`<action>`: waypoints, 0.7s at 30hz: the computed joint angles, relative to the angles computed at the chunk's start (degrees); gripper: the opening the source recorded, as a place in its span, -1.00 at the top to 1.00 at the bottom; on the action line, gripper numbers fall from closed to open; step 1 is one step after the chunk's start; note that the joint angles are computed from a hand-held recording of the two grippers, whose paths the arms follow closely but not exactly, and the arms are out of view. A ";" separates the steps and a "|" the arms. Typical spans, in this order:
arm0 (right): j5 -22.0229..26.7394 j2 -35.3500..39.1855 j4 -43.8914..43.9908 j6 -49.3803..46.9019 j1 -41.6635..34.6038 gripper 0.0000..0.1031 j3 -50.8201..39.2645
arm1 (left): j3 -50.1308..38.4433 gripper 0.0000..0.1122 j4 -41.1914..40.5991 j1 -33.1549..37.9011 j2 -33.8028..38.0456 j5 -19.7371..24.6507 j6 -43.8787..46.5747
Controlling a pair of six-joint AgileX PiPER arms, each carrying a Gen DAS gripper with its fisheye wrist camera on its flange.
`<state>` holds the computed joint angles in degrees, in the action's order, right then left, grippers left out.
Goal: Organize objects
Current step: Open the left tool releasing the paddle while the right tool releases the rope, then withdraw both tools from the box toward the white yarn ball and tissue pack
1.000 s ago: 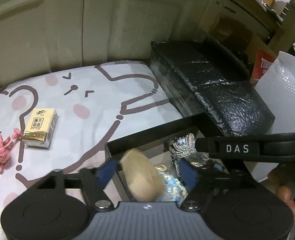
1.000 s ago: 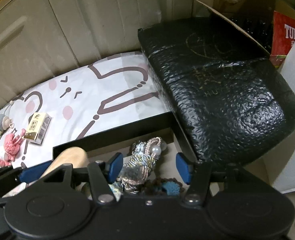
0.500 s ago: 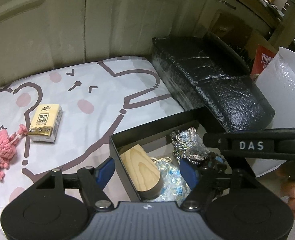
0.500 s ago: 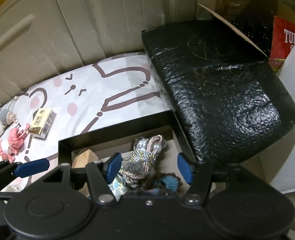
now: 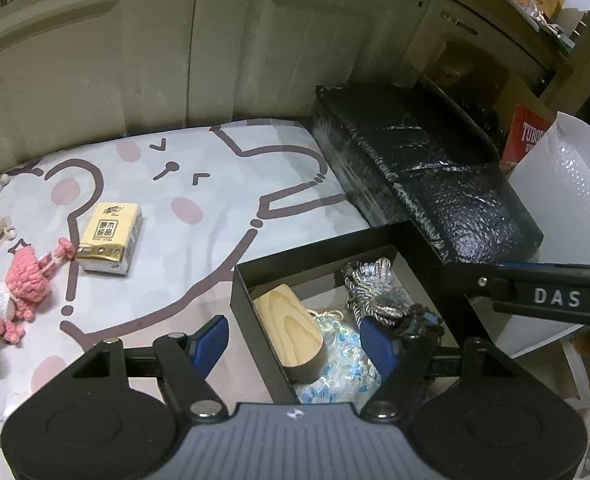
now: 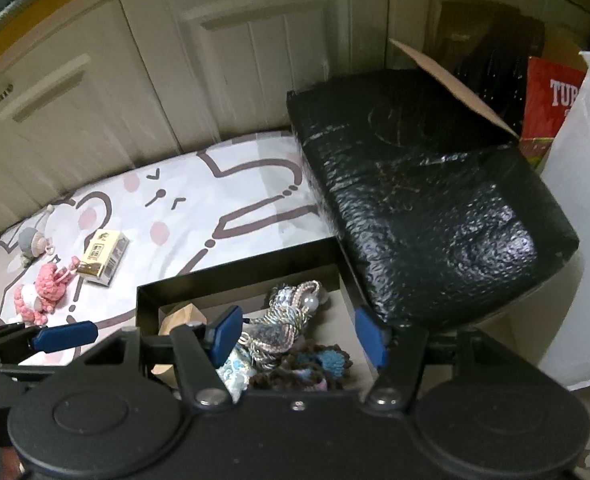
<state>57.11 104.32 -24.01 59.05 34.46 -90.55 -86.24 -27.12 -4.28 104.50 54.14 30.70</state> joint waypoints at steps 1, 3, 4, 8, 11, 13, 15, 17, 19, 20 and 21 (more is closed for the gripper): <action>0.08 -0.47 -0.07 0.14 0.20 -0.29 0.36 | 0.11 -0.35 0.34 0.01 -0.20 0.24 -0.08; 0.49 -1.07 -0.47 0.20 0.64 -0.32 0.85 | 0.35 -0.38 1.18 -0.01 -0.55 0.77 -0.17; 0.84 -1.34 -0.86 0.37 0.92 -0.32 1.11 | 0.50 -0.38 1.61 -0.05 -0.71 0.92 -0.32; 1.69 -2.64 -1.70 1.41 1.76 -0.36 2.50 | 1.46 -0.51 2.60 0.31 -1.53 0.77 -0.86; 1.68 -3.79 -2.52 2.77 2.42 -0.45 4.10 | 2.04 -0.65 3.25 0.64 -2.17 0.24 -1.44; 2.07 -4.59 -3.23 3.78 2.97 -0.48 5.26 | 2.07 -0.70 3.30 1.05 -2.38 0.41 -1.66; 2.40 -5.34 -4.04 5.03 3.43 -0.58 6.44 | 2.16 -0.77 3.19 1.49 -2.55 0.59 -1.67; 2.74 -5.98 -4.85 6.19 3.90 -0.69 7.45 | 2.23 -0.80 3.48 1.69 -2.81 0.49 -1.80; 2.80 -6.84 -5.99 7.22 4.64 -0.80 8.68 | 2.48 -0.83 3.92 1.73 -3.13 0.10 -2.01; 2.53 -7.36 -6.85 7.96 5.16 -0.89 9.47 | 2.57 -0.83 4.12 1.77 -3.28 -0.08 -2.15; 2.21 -7.86 -7.83 8.58 5.71 -0.91 10.29 | 2.73 -0.83 4.35 1.81 -3.42 -0.29 -2.35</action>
<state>59.33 96.46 -31.84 67.63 40.17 -80.26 -83.52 -22.77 -2.48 101.08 53.85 28.35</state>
